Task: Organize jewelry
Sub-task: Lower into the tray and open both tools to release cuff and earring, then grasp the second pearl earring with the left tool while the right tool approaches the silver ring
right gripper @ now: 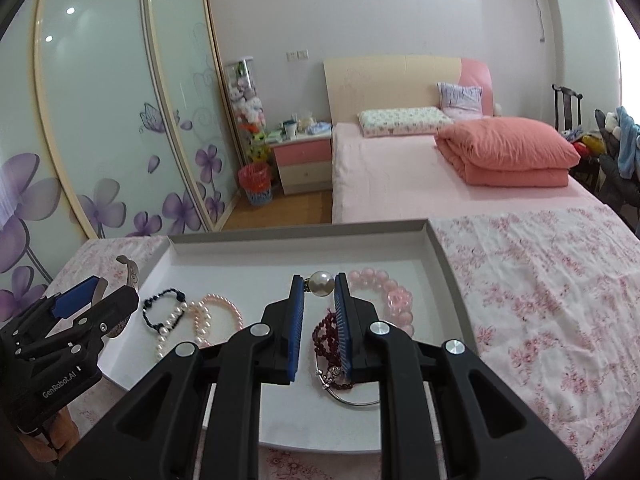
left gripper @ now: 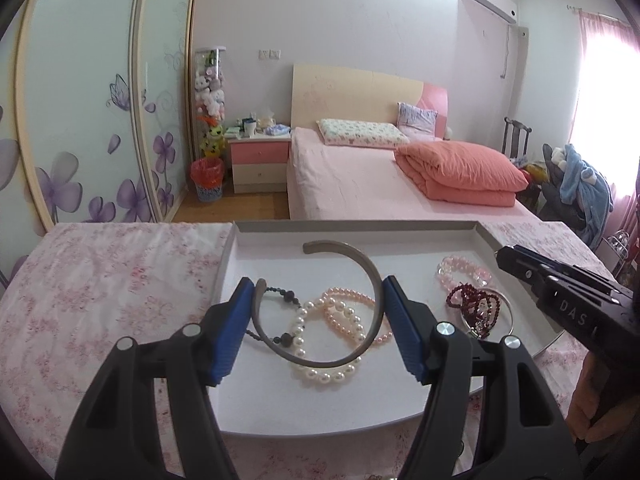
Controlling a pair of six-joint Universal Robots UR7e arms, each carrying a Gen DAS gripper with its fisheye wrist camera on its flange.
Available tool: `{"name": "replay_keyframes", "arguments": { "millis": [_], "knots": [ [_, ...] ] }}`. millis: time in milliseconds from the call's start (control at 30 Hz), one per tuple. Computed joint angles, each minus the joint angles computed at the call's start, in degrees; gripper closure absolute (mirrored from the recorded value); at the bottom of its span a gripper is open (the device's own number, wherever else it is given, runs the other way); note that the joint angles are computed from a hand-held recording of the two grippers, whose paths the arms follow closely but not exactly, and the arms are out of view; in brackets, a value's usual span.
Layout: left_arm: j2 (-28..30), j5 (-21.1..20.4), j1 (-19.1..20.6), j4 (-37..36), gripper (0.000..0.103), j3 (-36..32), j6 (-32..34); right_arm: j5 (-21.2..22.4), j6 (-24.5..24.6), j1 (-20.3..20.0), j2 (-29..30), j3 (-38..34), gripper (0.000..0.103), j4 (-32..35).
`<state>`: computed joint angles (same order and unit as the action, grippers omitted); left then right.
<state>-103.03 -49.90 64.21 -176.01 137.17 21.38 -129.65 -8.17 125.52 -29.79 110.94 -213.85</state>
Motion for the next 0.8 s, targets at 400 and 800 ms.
{"name": "replay_keyframes", "arguments": {
  "millis": [400, 800],
  "knots": [
    [2.5, -0.2, 1.7, 0.6, 0.039, -1.3, 0.4, -0.5, 0.2, -0.1, 0.3, -0.9, 0.086, 1.6],
    [2.2, 0.7, 1.4, -1.0, 0.035, -1.2, 0.0, -0.2, 1.5, -0.4, -0.6, 0.3, 0.067, 1.5]
  ]
}}
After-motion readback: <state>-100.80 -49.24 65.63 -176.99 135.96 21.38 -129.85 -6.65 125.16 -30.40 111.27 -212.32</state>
